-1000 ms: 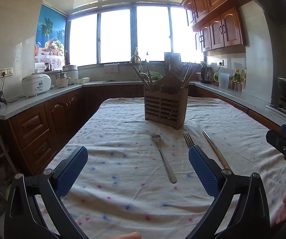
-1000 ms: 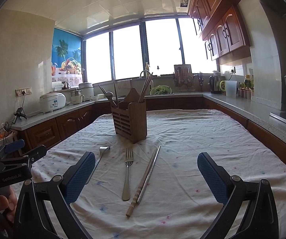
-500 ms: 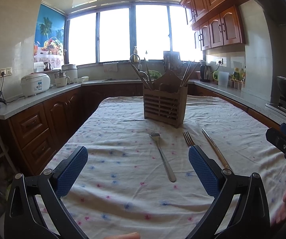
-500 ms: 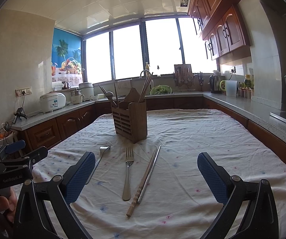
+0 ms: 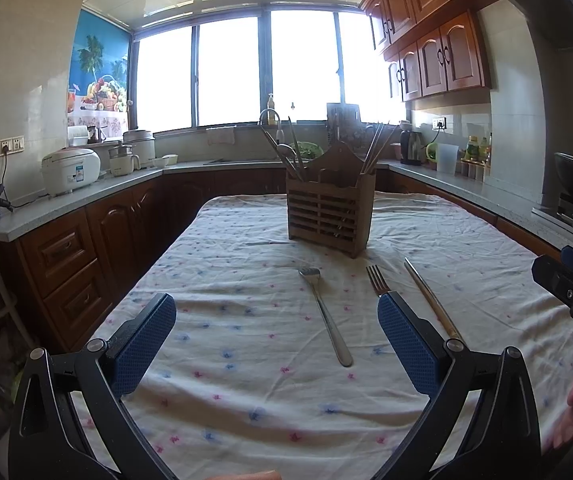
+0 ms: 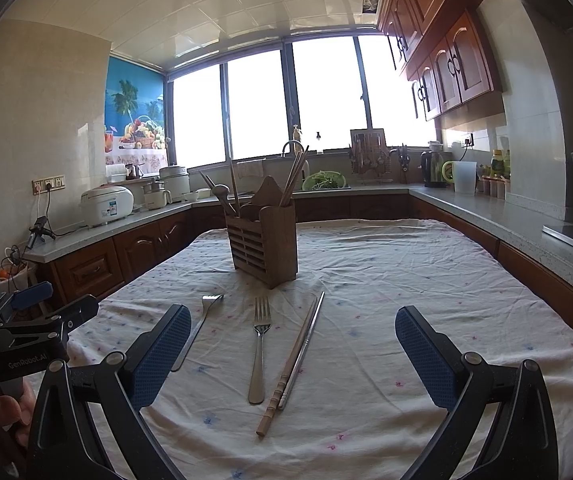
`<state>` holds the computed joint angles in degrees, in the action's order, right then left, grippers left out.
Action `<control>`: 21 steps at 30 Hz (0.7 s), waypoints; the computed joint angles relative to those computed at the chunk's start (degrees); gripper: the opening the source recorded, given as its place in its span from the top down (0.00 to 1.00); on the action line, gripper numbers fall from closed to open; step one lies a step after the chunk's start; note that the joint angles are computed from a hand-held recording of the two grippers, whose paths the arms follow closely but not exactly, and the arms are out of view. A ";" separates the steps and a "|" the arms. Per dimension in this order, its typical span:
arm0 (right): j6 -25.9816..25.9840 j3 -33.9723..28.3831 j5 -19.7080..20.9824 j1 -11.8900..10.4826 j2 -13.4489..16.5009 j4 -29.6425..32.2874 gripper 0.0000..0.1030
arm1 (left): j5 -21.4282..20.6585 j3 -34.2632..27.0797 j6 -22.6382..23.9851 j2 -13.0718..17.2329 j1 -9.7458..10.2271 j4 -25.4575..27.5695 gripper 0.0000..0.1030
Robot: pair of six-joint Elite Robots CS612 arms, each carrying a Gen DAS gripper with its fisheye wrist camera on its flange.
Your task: Organize utensils
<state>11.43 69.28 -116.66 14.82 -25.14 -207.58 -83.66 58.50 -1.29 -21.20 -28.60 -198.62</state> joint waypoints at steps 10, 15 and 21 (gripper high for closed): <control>0.02 -0.19 0.08 0.04 0.06 0.20 0.00 | 0.02 -0.06 0.18 -0.02 0.02 0.07 0.00; -0.09 -0.35 0.15 0.08 0.12 0.14 0.00 | 0.13 -0.06 0.39 -0.05 0.03 0.05 0.00; -0.11 -0.55 0.33 0.03 0.19 0.19 0.00 | -0.10 -0.02 0.66 -0.08 0.07 -0.07 0.00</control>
